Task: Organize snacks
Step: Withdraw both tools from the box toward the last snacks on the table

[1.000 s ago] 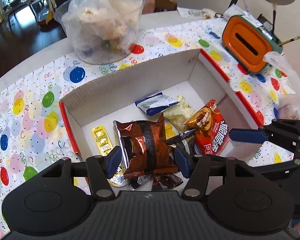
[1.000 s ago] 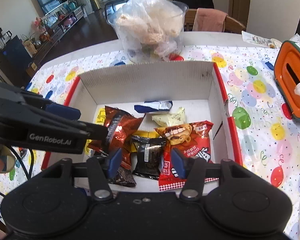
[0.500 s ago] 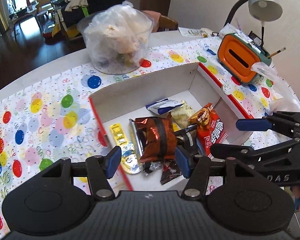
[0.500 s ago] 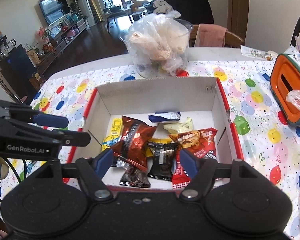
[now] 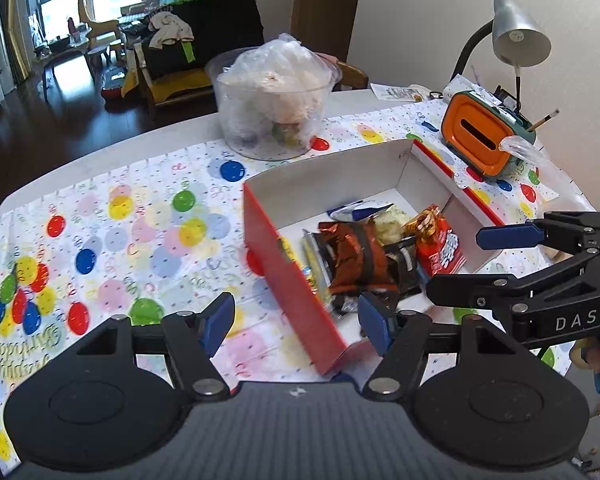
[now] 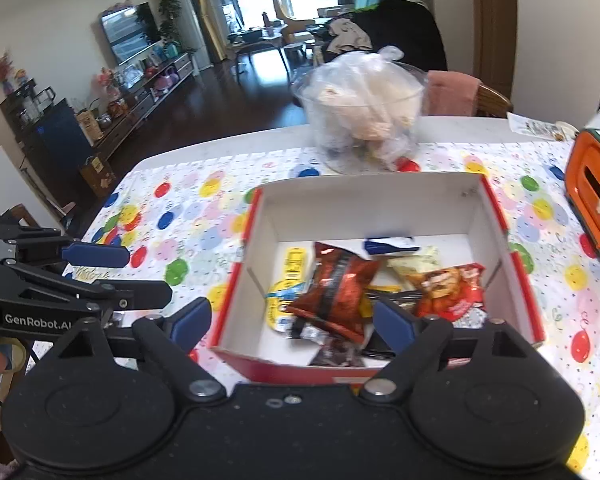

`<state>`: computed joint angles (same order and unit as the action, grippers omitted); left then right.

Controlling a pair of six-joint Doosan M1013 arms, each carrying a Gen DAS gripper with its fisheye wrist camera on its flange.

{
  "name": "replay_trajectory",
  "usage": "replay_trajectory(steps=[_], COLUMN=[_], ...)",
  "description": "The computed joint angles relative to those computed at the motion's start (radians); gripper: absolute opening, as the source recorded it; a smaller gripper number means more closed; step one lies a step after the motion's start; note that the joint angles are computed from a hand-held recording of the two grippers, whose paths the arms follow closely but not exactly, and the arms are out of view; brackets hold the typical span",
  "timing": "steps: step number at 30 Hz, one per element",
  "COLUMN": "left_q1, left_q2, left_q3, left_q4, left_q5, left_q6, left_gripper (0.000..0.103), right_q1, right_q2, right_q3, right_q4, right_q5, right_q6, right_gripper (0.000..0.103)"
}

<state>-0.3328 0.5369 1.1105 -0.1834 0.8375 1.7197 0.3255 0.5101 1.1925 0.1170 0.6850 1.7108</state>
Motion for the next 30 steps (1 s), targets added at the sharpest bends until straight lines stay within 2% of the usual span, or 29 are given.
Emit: replay_trajectory(steps=[4, 6, 8, 11, 15, 16, 24, 30], left_q1=[0.019, 0.031, 0.045, 0.066, 0.102, 0.112, 0.179, 0.208], left_q2=[-0.029, -0.042, -0.052, -0.060, -0.076, -0.079, -0.082, -0.083], left_q3=[0.050, 0.075, 0.094, 0.112, 0.148, 0.154, 0.199, 0.245], left_q4=[-0.017, -0.026, -0.039, -0.045, -0.065, -0.069, -0.041, -0.046], left_q5=[-0.024, -0.038, -0.047, -0.048, -0.071, -0.074, -0.066, -0.061], left_q6=[0.025, 0.034, 0.042, 0.033, 0.018, 0.015, -0.044, -0.034], left_gripper=[0.069, 0.075, 0.076, 0.077, 0.079, 0.082, 0.082, 0.082], right_q1=[0.023, 0.035, 0.046, 0.065, 0.088, 0.094, 0.131, 0.150], right_q2=[0.005, 0.010, 0.014, 0.023, 0.039, 0.044, 0.100, 0.150], right_q3=[-0.006, -0.012, -0.016, -0.023, -0.041, -0.048, -0.121, -0.191], right_q4=[0.013, 0.016, 0.016, 0.002, -0.008, -0.011, -0.040, -0.054], right_q5=[0.005, 0.011, 0.013, 0.007, 0.016, 0.022, 0.079, 0.139], right_q6=[-0.013, -0.016, -0.018, -0.002, 0.010, 0.015, 0.062, 0.091], right_gripper=[0.090, 0.091, 0.092, 0.100, 0.101, 0.101, 0.102, 0.101])
